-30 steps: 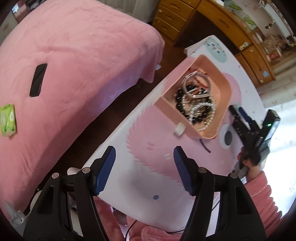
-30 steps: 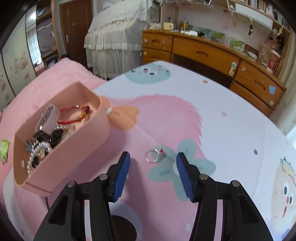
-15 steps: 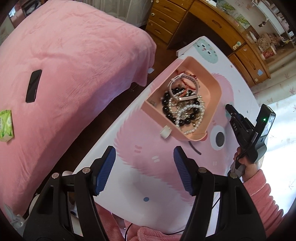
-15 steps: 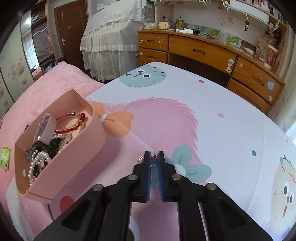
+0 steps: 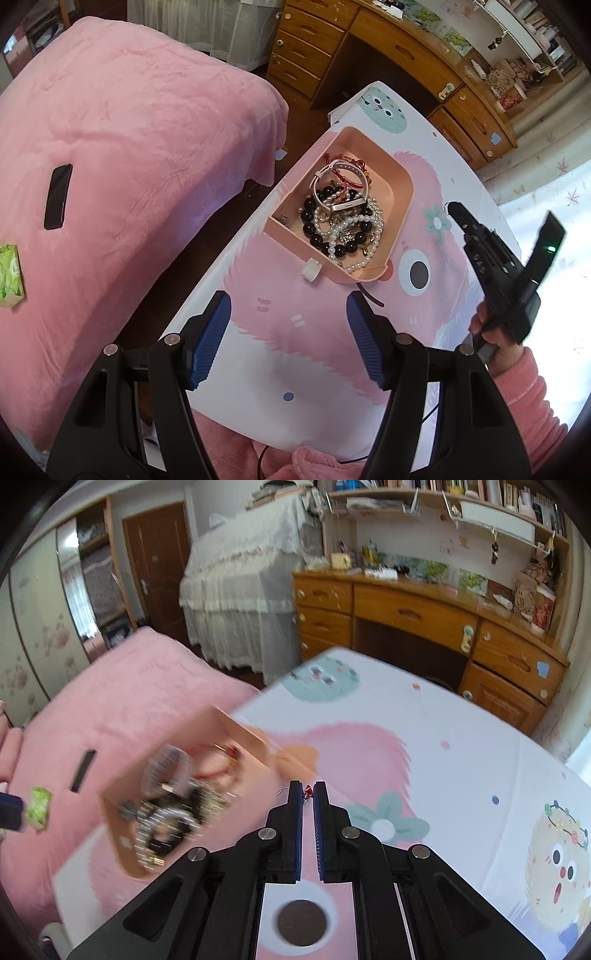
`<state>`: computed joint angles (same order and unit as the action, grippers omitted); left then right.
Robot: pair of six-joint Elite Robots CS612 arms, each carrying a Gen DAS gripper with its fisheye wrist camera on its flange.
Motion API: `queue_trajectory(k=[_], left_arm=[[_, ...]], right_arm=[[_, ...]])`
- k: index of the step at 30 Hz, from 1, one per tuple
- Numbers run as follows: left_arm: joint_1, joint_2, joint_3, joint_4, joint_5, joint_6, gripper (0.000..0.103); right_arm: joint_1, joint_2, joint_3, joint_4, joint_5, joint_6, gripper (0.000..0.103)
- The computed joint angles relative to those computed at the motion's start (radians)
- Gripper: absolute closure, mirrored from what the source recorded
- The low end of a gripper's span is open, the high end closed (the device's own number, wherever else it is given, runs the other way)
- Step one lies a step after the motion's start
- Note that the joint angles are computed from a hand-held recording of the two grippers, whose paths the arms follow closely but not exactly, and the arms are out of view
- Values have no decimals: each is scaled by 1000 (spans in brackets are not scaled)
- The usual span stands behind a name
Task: Organize jewelry
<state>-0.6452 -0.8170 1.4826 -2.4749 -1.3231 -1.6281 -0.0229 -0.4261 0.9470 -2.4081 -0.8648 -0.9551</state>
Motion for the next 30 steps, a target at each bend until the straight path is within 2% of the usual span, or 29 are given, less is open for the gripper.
queue_trajectory(k=[4, 7, 9, 10, 11, 15, 17, 20, 24, 27, 30], left_arm=[[-2, -9, 20, -52, 18, 29, 41], [-7, -19, 24, -65, 51, 90, 41], [-10, -25, 29, -85, 70, 135, 41], [-10, -28, 34, -104, 74, 165, 41], [-10, -31, 38, -124, 73, 195, 41], [-15, -43, 51, -171, 86, 272, 41], [-21, -45, 59, -195, 104, 300, 41], [-26, -39, 52, -186, 94, 328, 41], [-33, -21, 17, -138, 56, 379, 41], [-44, -2, -6, -187, 52, 402, 41], [-51, 27, -67, -175, 52, 424, 37]], right_arm=[[1, -63, 83, 39, 49, -42, 97], [11, -111, 149, 53, 45, -38, 96], [19, -139, 196, 22, 31, -8, 84], [22, -156, 226, -4, 24, 9, 61], [22, -174, 259, -36, 19, 35, 44], [13, -242, 378, -126, -13, 137, 32], [4, -275, 439, -181, -61, 190, 20], [-18, -316, 526, -250, -141, 217, 19], [-56, -368, 608, -243, -269, 220, 15], [-96, -409, 659, -234, -315, 249, 9], [-137, -439, 677, -218, -349, 321, 5]])
